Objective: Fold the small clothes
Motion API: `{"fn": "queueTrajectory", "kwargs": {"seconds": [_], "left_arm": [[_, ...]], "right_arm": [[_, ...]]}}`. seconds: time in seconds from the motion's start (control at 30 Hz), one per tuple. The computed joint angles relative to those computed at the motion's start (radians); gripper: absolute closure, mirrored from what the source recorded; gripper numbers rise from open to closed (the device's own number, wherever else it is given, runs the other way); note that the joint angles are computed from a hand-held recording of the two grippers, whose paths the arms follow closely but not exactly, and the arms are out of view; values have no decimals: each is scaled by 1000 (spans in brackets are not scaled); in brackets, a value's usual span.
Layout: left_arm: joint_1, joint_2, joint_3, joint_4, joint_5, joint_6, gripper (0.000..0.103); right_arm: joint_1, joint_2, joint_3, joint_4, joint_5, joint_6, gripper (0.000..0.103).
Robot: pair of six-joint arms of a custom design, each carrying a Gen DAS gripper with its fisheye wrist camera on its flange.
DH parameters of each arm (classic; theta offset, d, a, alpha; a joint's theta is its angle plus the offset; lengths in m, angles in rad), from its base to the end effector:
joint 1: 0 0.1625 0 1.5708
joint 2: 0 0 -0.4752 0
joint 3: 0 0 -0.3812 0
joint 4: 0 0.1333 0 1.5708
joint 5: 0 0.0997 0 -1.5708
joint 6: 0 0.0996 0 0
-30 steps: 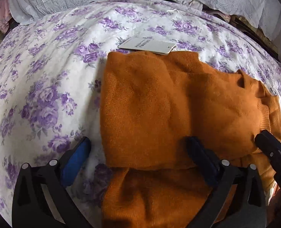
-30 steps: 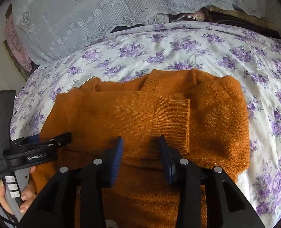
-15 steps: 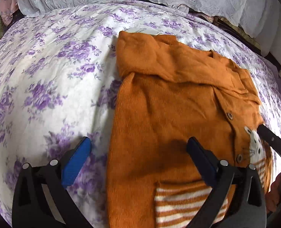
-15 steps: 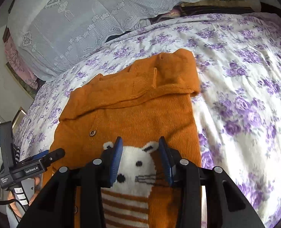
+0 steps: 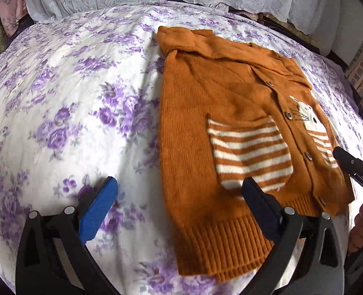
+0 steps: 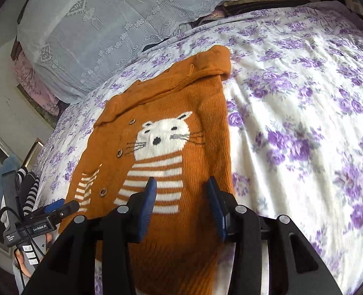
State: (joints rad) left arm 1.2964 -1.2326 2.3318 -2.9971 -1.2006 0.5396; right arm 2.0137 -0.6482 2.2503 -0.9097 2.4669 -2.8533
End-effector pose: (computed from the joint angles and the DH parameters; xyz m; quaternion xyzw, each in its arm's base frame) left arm 0.0397 -0.4840 0.2153 0.3564 0.9024 -0.1346 0.2012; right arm 0.2006 -0.2935 -0.0481 -0.1207 -0.8275 0.4981 0.2292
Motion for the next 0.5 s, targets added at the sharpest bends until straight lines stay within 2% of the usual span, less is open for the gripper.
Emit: {"fn": "queueTrajectory", "kwargs": {"seconds": [0.1, 0.2, 0.27, 0.37, 0.43, 0.5], "left_arm": [[29, -41, 11, 30, -41, 10, 5], [36, -69, 33, 37, -53, 12, 5], [40, -86, 31, 75, -74, -2, 5], [42, -90, 14, 131, -102, -31, 5], [45, -84, -4, 162, -124, -49, 5], [52, -79, -27, 209, -167, -61, 5]], "right_arm": [[24, 14, 21, -28, 0, 12, 60], [70, 32, 33, -47, 47, 41, 59], [105, 34, 65, -100, 64, 63, 58], [150, 37, 82, -86, 119, 122, 54], [140, 35, 93, -58, 97, 164, 54], [101, 32, 114, -79, 35, 176, 54]]}}
